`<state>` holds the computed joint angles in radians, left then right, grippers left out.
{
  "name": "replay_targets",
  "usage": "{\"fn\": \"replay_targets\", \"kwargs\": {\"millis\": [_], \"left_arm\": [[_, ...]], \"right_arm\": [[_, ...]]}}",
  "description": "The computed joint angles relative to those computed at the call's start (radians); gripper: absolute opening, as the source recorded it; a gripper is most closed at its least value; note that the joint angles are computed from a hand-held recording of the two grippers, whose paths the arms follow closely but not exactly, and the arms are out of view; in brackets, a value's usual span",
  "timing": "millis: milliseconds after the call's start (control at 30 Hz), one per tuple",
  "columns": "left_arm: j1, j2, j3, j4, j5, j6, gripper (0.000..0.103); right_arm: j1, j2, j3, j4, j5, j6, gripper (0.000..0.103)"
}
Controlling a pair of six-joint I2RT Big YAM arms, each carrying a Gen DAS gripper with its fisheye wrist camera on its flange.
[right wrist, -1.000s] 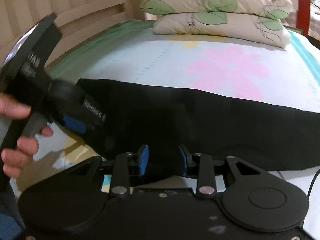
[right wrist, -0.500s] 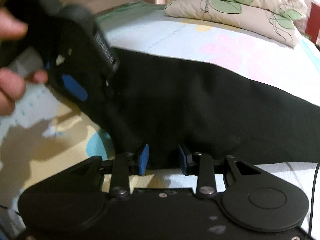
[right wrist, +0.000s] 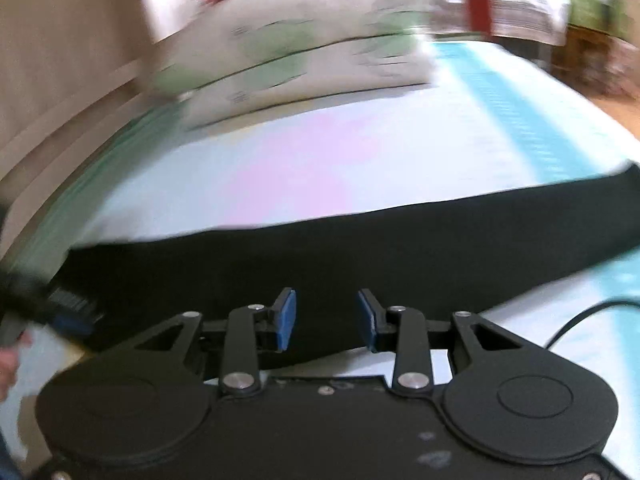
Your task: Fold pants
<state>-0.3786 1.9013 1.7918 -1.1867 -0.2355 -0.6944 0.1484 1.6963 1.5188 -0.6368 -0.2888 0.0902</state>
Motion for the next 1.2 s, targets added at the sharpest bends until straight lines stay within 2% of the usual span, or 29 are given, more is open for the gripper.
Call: {"fn": "replay_targets", "kwargs": {"millis": [100, 233, 333, 400, 467, 567, 767, 833, 1033, 1067, 1100, 1133, 1167, 1200], "left_arm": [[-0.018, 0.008, 0.011, 0.0, -0.027, 0.043, 0.042], [-0.034, 0.015, 0.018, 0.009, -0.034, 0.081, 0.042], [-0.042, 0.018, 0.02, 0.023, -0.031, 0.096, 0.042], [-0.046, 0.021, 0.023, 0.028, -0.033, 0.109, 0.042], [-0.05, 0.03, 0.034, 0.018, -0.033, 0.119, 0.042], [-0.056, 0.041, 0.05, 0.006, -0.033, 0.122, 0.042], [-0.054, 0.044, 0.057, 0.007, -0.027, 0.143, 0.042], [-0.048, 0.045, 0.053, 0.012, -0.016, 0.147, 0.042], [-0.04, 0.058, 0.063, 0.015, -0.017, 0.165, 0.042], [-0.042, 0.059, 0.065, 0.015, -0.019, 0.168, 0.042], [-0.043, 0.06, 0.066, 0.015, -0.018, 0.172, 0.042], [-0.043, 0.062, 0.067, 0.015, -0.015, 0.175, 0.042], [-0.045, 0.063, 0.069, 0.012, -0.014, 0.175, 0.042], [-0.045, 0.064, 0.07, 0.01, -0.013, 0.179, 0.042]], "right_arm": [[-0.076, 0.026, 0.038, -0.009, 0.043, 0.068, 0.039], [-0.182, 0.073, 0.096, -0.014, 0.059, 0.226, 0.045], [-0.233, 0.115, 0.145, -0.017, 0.123, 0.262, 0.051], [-0.262, 0.141, 0.169, 0.011, 0.167, 0.276, 0.053], [-0.287, 0.183, 0.214, 0.024, 0.145, 0.312, 0.053], [-0.325, 0.242, 0.278, 0.024, 0.07, 0.394, 0.053], [-0.34, 0.322, 0.34, 0.029, 0.049, 0.497, 0.051], [-0.329, 0.339, 0.362, 0.002, 0.084, 0.519, 0.051], [-0.326, 0.36, 0.365, 0.005, 0.098, 0.521, 0.051], [-0.323, 0.366, 0.374, -0.001, 0.103, 0.507, 0.05], [-0.321, 0.372, 0.383, -0.01, 0.107, 0.492, 0.043], [-0.316, 0.382, 0.399, -0.022, 0.116, 0.467, 0.033], [-0.313, 0.388, 0.407, -0.034, 0.122, 0.448, 0.028], [-0.313, 0.396, 0.416, -0.046, 0.127, 0.43, 0.017]]}}
